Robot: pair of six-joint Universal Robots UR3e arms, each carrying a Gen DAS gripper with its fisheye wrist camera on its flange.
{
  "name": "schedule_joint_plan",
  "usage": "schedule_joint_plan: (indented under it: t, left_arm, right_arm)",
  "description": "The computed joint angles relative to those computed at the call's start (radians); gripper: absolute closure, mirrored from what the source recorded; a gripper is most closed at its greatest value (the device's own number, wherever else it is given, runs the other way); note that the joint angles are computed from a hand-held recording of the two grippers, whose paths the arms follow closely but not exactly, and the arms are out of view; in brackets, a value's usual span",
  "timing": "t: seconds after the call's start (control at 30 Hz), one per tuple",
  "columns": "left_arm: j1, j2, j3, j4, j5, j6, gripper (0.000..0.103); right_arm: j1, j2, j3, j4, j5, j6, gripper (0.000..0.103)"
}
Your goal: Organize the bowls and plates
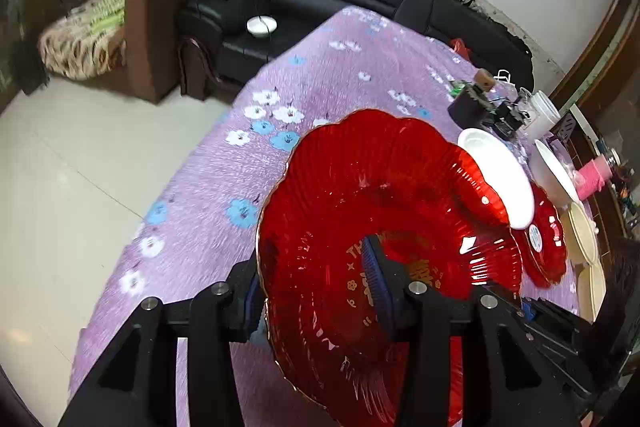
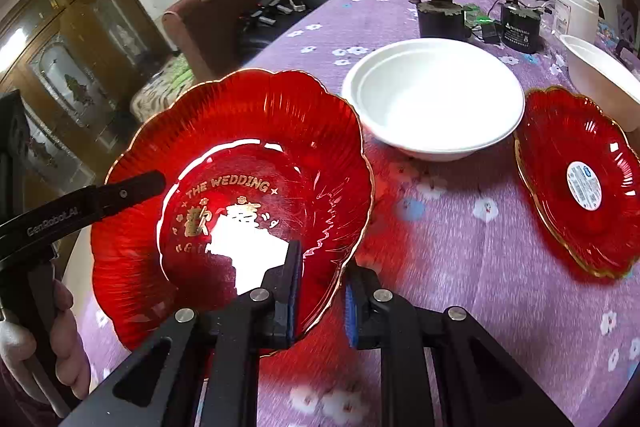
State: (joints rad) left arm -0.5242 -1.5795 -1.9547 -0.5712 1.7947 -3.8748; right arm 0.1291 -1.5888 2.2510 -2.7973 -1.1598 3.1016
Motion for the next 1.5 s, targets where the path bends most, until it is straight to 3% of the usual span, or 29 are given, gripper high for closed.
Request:
schedule_joint_plan:
  t: [0.23, 0.53, 0.63, 0.7, 0.8, 0.87, 0.97, 1.17, 1.33, 1.5]
  left_arm:
    - [-0.14, 0.003, 0.019, -0.037, 0.089, -0.084, 0.059]
    - [-0.156, -0.122, 0.071, -0.07, 0.048, -0.141, 0.057]
    - [-0.177, -0.074, 0.049, -0.079, 0.063, -0.171, 0.052]
    - [-0.21, -0.04, 0.047, -0.1, 0.113, -0.196, 0.041]
    - [-0.263, 0.017, 0.047, -0.146, 0.195, -0.255, 0.032]
    - [-0.286, 0.045, 0.053, -0.172, 0.22, -0.28, 0.031]
    - [-0.32, 0.052, 0.097, -0.218, 0.245, -0.296, 0.029]
    - [-0.378, -0.001, 0.229, -0.279, 0.273, -0.259, 0.023]
    - [-0.384, -0.054, 0.308, -0.288, 0.258, -0.219, 0.021]
    - [-0.373, -0.096, 0.34, -0.285, 0.23, -0.197, 0.021]
  right_arm:
    - [-0.091, -0.212, 0.153, 0.106, 0.055, -0.092, 0.083]
    - [-0.228, -0.372, 0.285, 0.19, 0.084, -0.187, 0.08]
    - [-0.375, -0.575, 0.311, 0.418, 0.2, -0.304, 0.073]
    - [-0.488, -0.733, 0.309, 0.614, 0.259, -0.398, 0.055]
    - [-0.69, -0.936, 0.275, 0.958, 0.342, -0.576, 0.041]
    - [-0.838, -1.023, 0.232, 1.214, 0.379, -0.729, 0.04]
    - [-0.992, -1.031, 0.191, 1.417, 0.384, -0.888, 0.04]
    - [-1.207, -1.042, 0.149, 1.669, 0.365, -1.128, 0.04]
    - [-1.268, -1.023, 0.135, 1.693, 0.364, -1.166, 0.04]
    - [-1.226, -0.913, 0.187, 1.472, 0.378, -1.06, 0.04]
